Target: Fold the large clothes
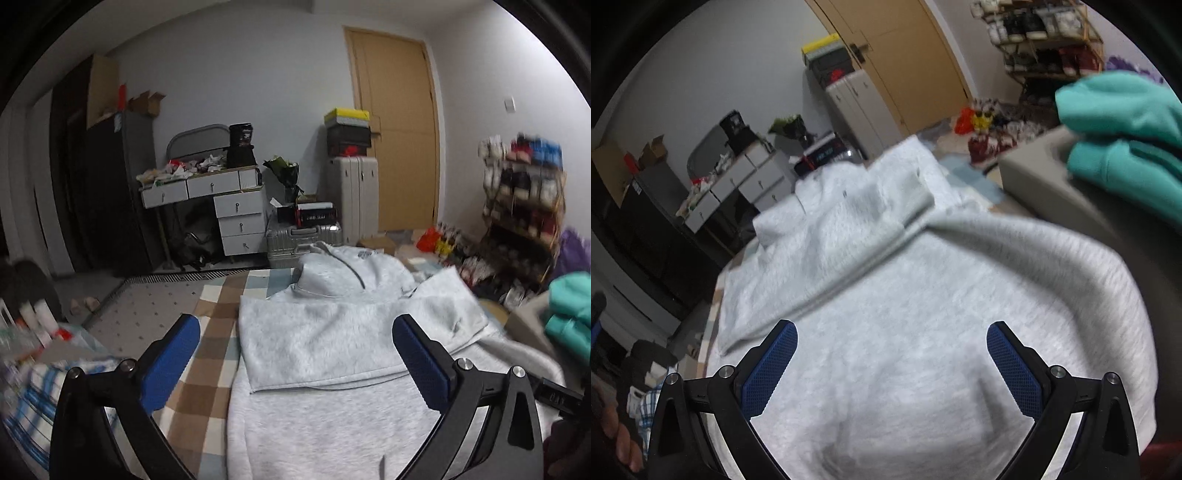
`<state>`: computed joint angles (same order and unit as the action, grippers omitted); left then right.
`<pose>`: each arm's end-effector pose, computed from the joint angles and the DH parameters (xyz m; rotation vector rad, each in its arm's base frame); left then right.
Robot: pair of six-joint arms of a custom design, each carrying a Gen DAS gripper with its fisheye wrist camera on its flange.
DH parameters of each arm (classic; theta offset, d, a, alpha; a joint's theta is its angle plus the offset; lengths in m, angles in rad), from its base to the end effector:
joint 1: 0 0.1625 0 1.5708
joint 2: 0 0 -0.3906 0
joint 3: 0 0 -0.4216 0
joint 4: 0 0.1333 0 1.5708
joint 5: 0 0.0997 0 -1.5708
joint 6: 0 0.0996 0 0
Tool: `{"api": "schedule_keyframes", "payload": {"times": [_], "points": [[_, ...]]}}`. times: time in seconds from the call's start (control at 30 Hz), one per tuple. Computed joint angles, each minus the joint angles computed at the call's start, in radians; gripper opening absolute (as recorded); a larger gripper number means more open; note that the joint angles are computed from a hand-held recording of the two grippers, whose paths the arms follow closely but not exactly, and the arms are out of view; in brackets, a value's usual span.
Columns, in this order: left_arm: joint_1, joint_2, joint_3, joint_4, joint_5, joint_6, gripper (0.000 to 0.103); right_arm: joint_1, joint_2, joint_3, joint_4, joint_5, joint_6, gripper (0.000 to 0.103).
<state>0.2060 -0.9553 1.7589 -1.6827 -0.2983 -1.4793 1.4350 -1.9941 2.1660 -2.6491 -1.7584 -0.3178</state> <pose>-0.5174 -0.3415 0.0918 0.4082 1.9843 -1.3257 0.0604 -0.4054 0.4647 0.1144 -2.5293 1.1467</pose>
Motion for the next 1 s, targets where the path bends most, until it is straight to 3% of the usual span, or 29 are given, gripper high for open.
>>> {"api": "schedule_keyframes", "payload": {"times": [0.07,0.2,0.27,0.37,0.47,0.6,0.67,0.77,0.83,0.9,0.97,1.0], "points": [[-0.004,-0.034,0.055,-0.05,0.014,0.002,0.102,0.063,0.019,-0.023,-0.046,-0.002,-0.048,0.103],[-0.008,-0.067,0.084,0.045,0.026,-0.086,0.102,0.214,0.129,-0.108,-0.132,-0.058,-0.169,0.103],[0.009,-0.094,0.117,-0.034,-0.008,-0.031,0.102,0.286,0.242,-0.194,-0.145,-0.115,-0.229,0.103],[0.036,-0.115,0.112,-0.017,-0.098,-0.07,0.102,0.338,0.433,-0.327,-0.185,-0.192,-0.31,0.103],[0.08,-0.115,0.086,0.034,-0.174,-0.094,0.102,0.356,0.647,-0.488,-0.188,-0.29,-0.394,0.103],[0.108,-0.071,0.034,0.18,-0.174,-0.137,0.102,0.349,0.931,-0.723,-0.193,-0.399,-0.485,0.103],[0.124,-0.066,0.035,0.152,-0.193,-0.085,0.102,0.337,1.027,-0.817,-0.149,-0.42,-0.496,0.103],[0.145,-0.067,0.048,0.064,-0.217,-0.012,0.102,0.329,1.213,-1.014,-0.108,-0.514,-0.538,0.102],[0.154,-0.068,0.056,0.027,-0.227,0.03,0.102,0.321,1.296,-1.116,-0.075,-0.546,-0.536,0.093],[0.163,-0.056,0.048,0.022,-0.246,0.05,0.102,0.303,1.337,-1.193,0.043,-0.523,-0.461,0.089],[0.168,-0.051,0.052,-0.025,-0.27,0.109,0.102,0.287,1.373,-1.258,0.131,-0.519,-0.417,0.075],[0.167,-0.046,0.049,-0.026,-0.277,0.121,0.102,0.281,1.389,-1.288,0.178,-0.531,-0.399,0.062]]}}
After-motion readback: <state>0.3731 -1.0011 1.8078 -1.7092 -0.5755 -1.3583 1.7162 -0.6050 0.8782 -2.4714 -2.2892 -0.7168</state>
